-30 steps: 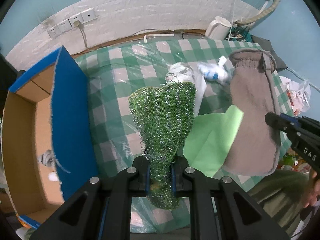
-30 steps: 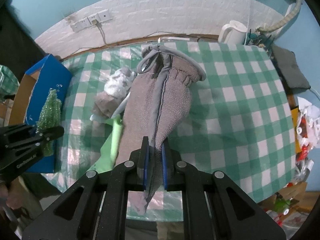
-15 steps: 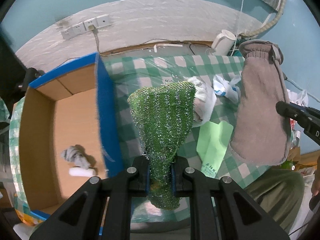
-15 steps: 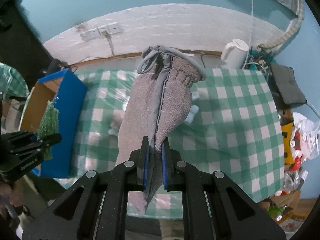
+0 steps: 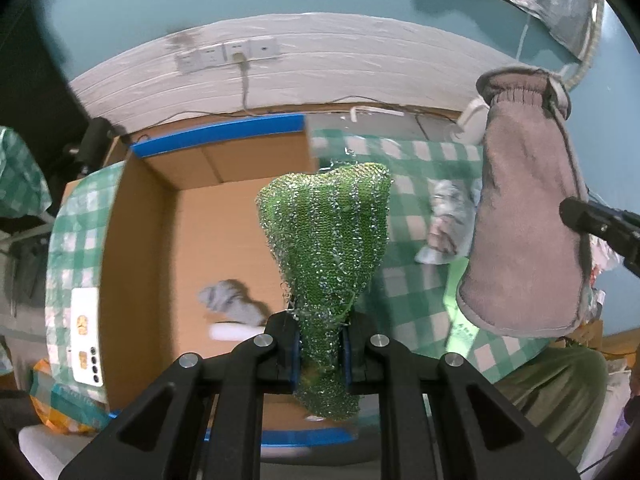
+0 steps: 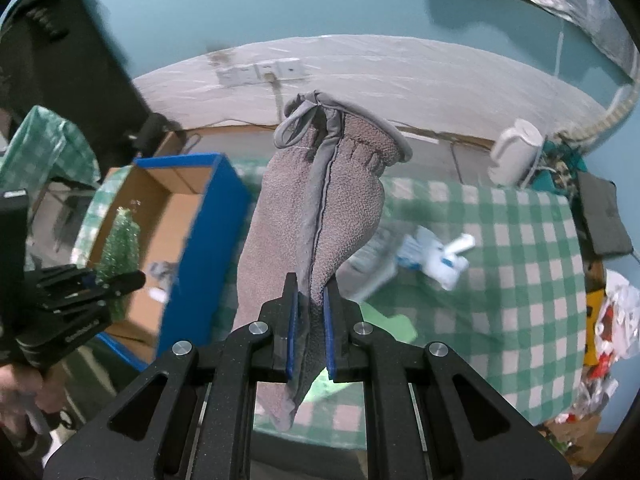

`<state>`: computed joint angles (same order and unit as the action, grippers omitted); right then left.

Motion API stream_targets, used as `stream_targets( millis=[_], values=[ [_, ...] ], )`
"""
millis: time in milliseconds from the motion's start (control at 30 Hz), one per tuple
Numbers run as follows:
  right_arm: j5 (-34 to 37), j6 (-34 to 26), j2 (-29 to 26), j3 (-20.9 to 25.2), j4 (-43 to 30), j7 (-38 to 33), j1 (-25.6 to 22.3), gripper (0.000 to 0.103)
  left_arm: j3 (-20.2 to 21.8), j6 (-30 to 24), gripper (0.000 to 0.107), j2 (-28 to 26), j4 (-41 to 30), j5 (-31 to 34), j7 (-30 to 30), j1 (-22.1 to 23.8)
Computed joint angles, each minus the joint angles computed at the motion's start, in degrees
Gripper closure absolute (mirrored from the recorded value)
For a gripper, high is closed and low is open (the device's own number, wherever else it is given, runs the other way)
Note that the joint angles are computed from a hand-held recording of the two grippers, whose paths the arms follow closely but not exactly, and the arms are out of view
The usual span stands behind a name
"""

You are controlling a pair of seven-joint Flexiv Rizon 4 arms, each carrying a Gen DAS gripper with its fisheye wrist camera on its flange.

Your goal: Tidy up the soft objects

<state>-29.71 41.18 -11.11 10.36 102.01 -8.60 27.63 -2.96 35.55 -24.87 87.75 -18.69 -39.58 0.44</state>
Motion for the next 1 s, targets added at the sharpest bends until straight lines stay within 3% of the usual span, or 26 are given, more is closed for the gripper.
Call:
stream_targets(
  millis=[500,1000],
  values=[
    [1.1,2.0,-11.1,-2.4,-15.2,-7.9,3.9,0.094,1.9,-1.9,0.092,-5.3,-7.4,1.5,-3.3,4.2],
    [8.5,-0.9,-23.5,-3.7,-30.7,-16.4,7.5,0.094,2.4,-2.3,0.092,-8.6,-10.4,3.0,-5.9,6.4]
  ],
)
